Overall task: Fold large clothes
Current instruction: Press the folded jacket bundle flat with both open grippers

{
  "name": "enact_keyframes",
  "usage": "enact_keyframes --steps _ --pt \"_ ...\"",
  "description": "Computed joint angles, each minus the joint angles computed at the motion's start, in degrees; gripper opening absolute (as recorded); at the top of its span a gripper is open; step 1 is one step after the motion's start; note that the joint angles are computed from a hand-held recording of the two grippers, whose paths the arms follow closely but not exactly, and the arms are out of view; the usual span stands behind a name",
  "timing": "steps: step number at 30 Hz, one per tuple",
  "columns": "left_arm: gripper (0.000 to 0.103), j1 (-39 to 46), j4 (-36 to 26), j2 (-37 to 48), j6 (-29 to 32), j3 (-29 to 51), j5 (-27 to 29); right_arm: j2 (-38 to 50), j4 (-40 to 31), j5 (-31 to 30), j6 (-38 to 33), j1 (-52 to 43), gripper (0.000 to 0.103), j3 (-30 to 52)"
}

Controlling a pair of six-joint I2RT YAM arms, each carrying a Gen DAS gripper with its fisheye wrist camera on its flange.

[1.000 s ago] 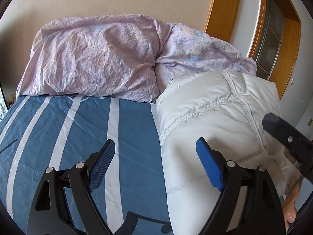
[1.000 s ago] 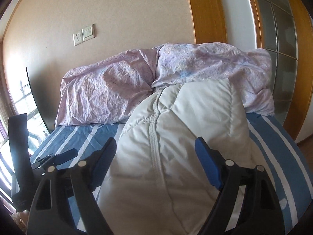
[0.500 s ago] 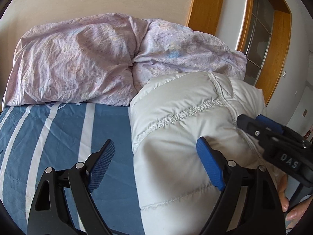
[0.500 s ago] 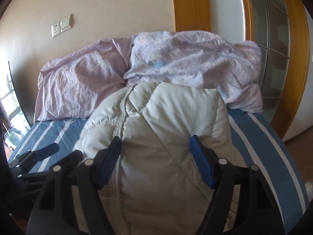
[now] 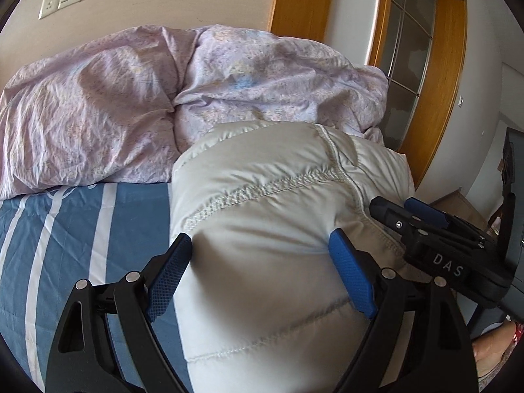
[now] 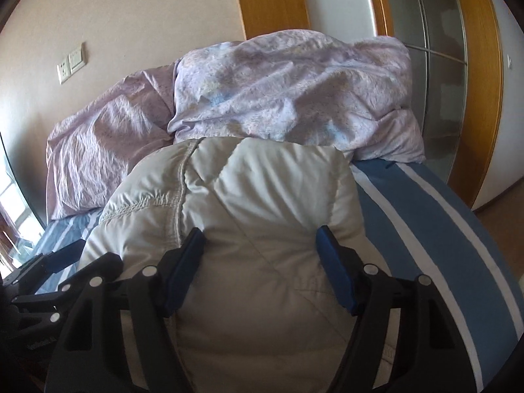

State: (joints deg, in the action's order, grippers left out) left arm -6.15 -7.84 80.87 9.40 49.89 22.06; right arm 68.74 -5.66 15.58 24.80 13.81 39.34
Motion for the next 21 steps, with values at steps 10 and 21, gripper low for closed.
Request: enact_keyframes --steps 10,21 --pt "0.092 -5.69 1.99 1.39 -0.75 -0.60 -7.42 2.33 4.76 -9.15 -2.11 -7.27 0.069 -2.60" --pt "0.097 -8.38 4.96 3.65 -2.61 -1.29 -12.12 7.04 7.69 -15.58 -4.34 -10.75 0.070 -2.11"
